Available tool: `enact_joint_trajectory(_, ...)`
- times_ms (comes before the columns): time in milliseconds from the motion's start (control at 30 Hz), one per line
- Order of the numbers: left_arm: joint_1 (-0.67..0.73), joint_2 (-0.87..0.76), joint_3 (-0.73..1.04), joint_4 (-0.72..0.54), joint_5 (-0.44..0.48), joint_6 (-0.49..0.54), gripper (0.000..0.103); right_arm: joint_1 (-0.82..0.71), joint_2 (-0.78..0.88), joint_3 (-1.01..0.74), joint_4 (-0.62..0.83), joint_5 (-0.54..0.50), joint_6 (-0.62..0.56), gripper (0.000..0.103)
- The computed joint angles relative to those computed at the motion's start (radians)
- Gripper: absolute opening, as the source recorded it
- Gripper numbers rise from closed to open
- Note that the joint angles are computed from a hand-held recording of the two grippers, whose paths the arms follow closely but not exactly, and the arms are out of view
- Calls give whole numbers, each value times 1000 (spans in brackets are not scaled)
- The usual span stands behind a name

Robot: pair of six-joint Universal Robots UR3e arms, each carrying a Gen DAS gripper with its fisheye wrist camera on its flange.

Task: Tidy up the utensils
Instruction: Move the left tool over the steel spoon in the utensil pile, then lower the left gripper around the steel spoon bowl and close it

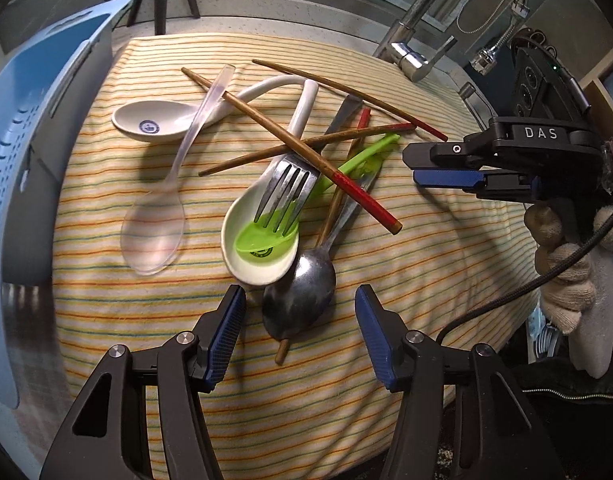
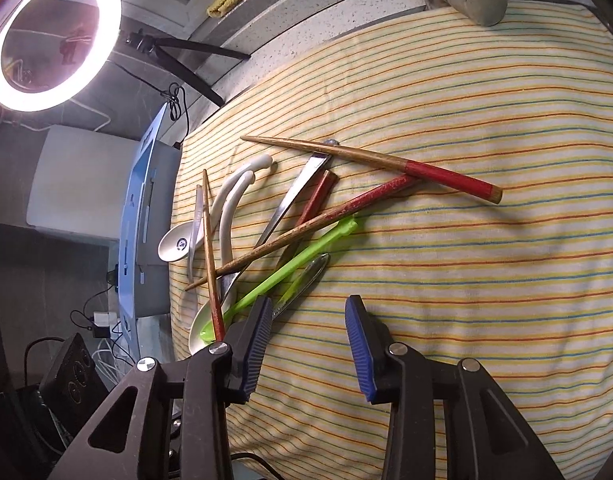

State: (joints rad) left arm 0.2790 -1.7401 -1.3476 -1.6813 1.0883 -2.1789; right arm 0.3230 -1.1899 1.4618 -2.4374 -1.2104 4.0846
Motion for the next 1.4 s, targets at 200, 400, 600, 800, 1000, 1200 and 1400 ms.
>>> enact_joint_trajectory(200,-27,-13,15,-23,-15,6,49,-8,-21,32,-8,1,0,35)
enact_joint_trajectory(400,-47,23,-19,-35,-23,26,46,-24,-45,76,-20,11,-11,35)
enact_joint_trajectory(600,-61,48,-56,-23,-23,23,46,-35,-44,83,-20,28,-32,35)
enact_joint_trajectory(800,-52,86,-82,-34,-32,10,46,-41,-36,75,-11,52,-60,35)
enact_joint_trajectory(1000,-67,151,-143,-6,-24,-27,46,-58,-60,106,-23,81,-80,35)
enact_joint_trajectory(1200,-90,244,-268,72,-34,-125,46,-88,-78,139,-2,146,-178,35)
enact_joint_trajectory(1400,-115,352,-390,158,-42,-214,46,-119,-109,183,7,198,-256,35)
